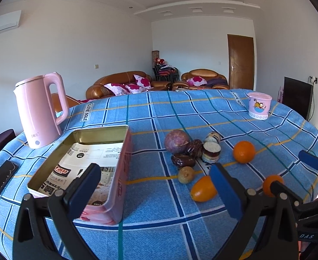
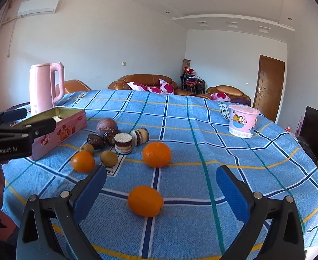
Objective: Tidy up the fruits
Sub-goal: 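Close the right gripper on an orange while the left gripper grasps another orange, then carry both held oranges over the open pink tin box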
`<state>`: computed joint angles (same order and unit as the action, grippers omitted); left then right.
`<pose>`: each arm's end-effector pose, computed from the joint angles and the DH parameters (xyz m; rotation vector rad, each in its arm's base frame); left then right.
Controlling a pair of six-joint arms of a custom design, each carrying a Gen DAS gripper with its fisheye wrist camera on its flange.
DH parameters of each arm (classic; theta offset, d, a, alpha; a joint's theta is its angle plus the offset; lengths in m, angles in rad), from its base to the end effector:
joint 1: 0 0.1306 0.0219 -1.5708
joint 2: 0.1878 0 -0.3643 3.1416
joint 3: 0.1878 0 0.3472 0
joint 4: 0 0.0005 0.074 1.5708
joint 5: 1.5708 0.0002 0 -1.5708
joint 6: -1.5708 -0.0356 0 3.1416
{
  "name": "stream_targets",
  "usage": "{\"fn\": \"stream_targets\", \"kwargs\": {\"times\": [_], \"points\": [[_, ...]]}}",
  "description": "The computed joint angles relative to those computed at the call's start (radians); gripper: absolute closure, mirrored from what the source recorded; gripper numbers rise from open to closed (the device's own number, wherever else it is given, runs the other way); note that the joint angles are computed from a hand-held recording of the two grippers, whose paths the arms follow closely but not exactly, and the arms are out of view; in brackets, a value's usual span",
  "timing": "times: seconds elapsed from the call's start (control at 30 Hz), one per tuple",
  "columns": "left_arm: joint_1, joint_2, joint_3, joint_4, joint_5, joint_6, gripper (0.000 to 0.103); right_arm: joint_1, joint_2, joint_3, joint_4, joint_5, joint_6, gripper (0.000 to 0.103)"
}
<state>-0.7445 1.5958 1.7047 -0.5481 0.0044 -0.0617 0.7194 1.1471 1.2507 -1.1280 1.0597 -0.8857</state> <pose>0.3990 -0.3685 0.4776 0.8019 1.8731 -0.4375 0.2686 0.1933 0.4425 0.4930 1.9650 -0.4108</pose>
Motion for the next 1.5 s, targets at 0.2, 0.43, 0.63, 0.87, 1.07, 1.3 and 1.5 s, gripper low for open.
{"fn": "stream_targets", "kwargs": {"times": [0.2, 0.43, 0.63, 0.87, 1.07, 1.3, 1.5], "points": [[-0.011, 0.017, 0.028, -0.078, 0.055, 0.002, 0.007, -0.027, -0.026, -0.048, 0.092, -0.093, 0.06, 0.023], [-0.016, 0.066, 0.072, -0.139, 0.107, 0.012, 0.029, -0.056, -0.031, -0.072, 0.124, -0.177, 0.079, 0.048], [-0.028, 0.119, 0.155, -0.254, 0.159, 0.001, 0.038, -0.071, -0.046, -0.097, 0.175, -0.23, 0.105, 0.061], [-0.035, 0.189, 0.261, -0.374, 0.196, -0.002, 0.05, -0.072, -0.056, -0.109, 0.198, -0.236, 0.118, 0.061], [-0.014, 0.181, 0.247, -0.364, 0.259, 0.029, 0.063, -0.072, -0.06, -0.113, 0.202, -0.234, 0.121, 0.061], [-0.003, 0.129, 0.166, -0.277, 0.23, 0.027, 0.063, -0.061, -0.059, -0.11, 0.21, -0.21, 0.132, 0.062], [0.005, 0.109, 0.139, -0.229, 0.214, 0.031, 0.063, -0.054, -0.064, -0.112, 0.231, -0.195, 0.148, 0.062]]}}
